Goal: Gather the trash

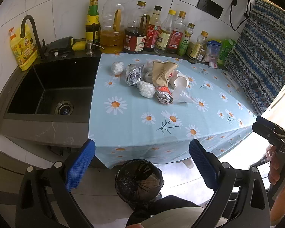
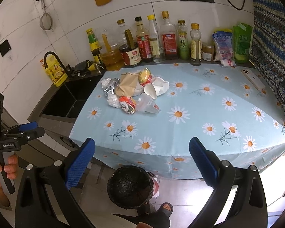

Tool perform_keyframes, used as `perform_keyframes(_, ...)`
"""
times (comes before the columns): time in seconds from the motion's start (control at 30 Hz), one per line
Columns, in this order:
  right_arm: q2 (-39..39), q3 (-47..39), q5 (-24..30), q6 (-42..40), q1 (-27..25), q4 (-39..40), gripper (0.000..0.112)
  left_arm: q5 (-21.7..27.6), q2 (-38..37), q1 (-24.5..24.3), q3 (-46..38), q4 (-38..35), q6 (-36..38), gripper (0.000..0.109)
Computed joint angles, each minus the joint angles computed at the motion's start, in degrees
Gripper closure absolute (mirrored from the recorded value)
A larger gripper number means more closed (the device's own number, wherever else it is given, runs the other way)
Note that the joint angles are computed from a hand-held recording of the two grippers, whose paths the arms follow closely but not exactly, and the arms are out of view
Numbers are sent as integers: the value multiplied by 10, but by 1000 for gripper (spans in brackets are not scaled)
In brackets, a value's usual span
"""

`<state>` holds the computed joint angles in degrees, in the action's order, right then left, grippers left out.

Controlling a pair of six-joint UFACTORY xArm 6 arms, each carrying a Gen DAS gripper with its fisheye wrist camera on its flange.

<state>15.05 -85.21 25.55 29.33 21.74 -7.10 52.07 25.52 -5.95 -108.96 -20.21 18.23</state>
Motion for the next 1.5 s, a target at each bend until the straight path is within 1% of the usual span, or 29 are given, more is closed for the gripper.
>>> perform_keyframes(0.33,2,1,-1,4,-1,-5,14,4,5,1,-7,3,-4,12)
perform_keyframes(0.53,8,-8,7,5,1,-5,14,10,10,1,-15,5,-7,12)
perform_keyframes(0.73,18,-24,21,13,3,-13,14,6,11,1,-15,5,-7,12)
perform_keyframes(0.87,19,-25,19,10,2,-8,14,13,17,2,-25,5,-7,12)
perform_keyframes(1.27,16,-17,19,62,11,-40,14,38,32,10,-54,0,9,12)
perform_keyframes(1.37,16,-19,24,66,12,-39,14,44,38,11,-63,-2,12,12)
perform_keyframes(1.5,18,-20,19,47,13,-10,14,48,41,12,-69,-2,16,12)
